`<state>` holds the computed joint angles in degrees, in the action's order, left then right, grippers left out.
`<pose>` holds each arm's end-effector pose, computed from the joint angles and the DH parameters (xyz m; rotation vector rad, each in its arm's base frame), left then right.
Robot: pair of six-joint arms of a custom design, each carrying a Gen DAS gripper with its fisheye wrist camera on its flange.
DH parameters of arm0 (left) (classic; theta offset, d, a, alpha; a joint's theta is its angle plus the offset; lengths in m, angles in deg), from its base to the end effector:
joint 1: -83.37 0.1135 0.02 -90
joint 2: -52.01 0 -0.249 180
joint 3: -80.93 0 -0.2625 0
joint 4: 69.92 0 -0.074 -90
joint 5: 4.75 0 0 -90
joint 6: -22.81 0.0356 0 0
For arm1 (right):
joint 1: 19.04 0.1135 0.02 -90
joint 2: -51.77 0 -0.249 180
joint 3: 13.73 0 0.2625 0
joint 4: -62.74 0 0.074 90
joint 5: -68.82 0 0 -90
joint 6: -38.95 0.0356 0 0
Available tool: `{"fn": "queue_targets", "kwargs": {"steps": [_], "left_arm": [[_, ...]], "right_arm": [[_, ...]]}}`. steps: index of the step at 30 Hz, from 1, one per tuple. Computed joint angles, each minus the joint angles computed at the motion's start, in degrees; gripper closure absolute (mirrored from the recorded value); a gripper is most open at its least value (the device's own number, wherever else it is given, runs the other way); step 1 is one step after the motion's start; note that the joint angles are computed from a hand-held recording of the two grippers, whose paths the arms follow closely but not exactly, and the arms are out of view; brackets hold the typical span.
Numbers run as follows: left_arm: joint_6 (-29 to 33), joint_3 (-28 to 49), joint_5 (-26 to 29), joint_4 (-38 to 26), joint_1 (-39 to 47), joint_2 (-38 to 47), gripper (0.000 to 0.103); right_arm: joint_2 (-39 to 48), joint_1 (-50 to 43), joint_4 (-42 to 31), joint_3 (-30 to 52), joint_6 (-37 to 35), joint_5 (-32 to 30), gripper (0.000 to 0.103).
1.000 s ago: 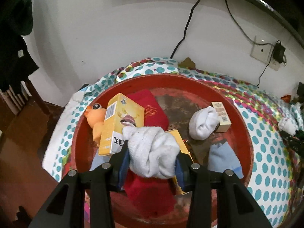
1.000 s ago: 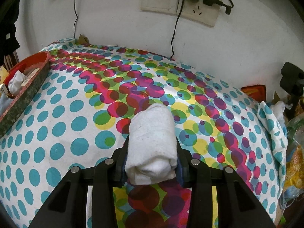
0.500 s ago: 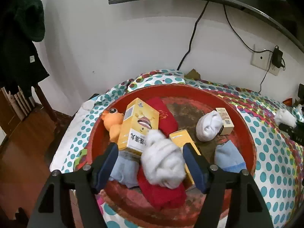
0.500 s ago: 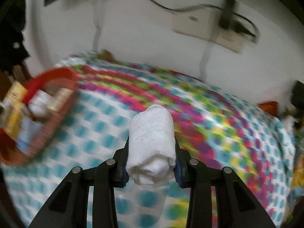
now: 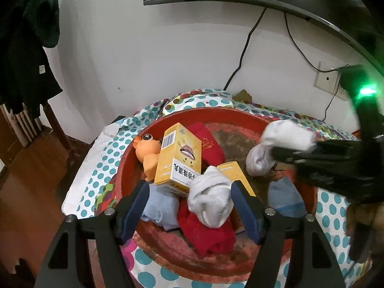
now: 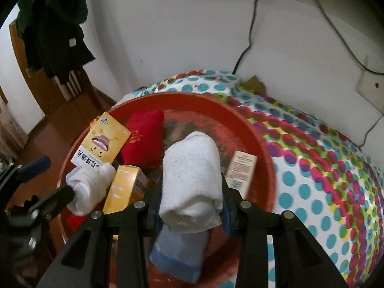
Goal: Organize objects
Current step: 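Lower the white rolled sock into the tray and open the right gripper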
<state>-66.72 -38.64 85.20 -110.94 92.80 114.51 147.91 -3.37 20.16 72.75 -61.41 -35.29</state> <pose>0.2440 0.0406 0.2500 -0.1820 2.3174 0.0880 0.3557 0.1088 0.2312 -0.6591 2.3866 0.3450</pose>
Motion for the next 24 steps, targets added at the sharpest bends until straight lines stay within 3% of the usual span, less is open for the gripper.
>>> {"fn": "queue_targets", "kwargs": {"steps": [5,8,10,11,13,24], "left_arm": [[-0.44,1.01,-0.27,-1.99,-0.32,-0.64,0.03],[-0.76,1.37,-0.15,-3.04,-0.69,-1.57,0.03],[-1.19,1.81,0.52,-4.09,-0.68,-1.72,0.03],[-1.3,1.99,1.09,-4.53,-0.57,-1.73,0.03],[-1.86,2.56,1.54,-5.65,-0.79,-1.72,0.03],[-3.39,5.39,-4.86,-11.04,-6.0,-4.02,0.03]], "right_arm": [[2.78,2.73,-1.13,2.2,3.4,4.28,0.065],[2.75,3.12,-1.91,2.37,3.58,5.77,0.055],[2.72,2.98,-2.97,2.86,3.8,6.04,0.033],[2.16,2.94,-3.02,2.59,3.97,6.62,0.028],[0.09,2.8,-3.83,1.48,3.53,7.3,0.003],[-10.24,0.36,-17.27,-3.0,1.56,11.76,0.0]]}}
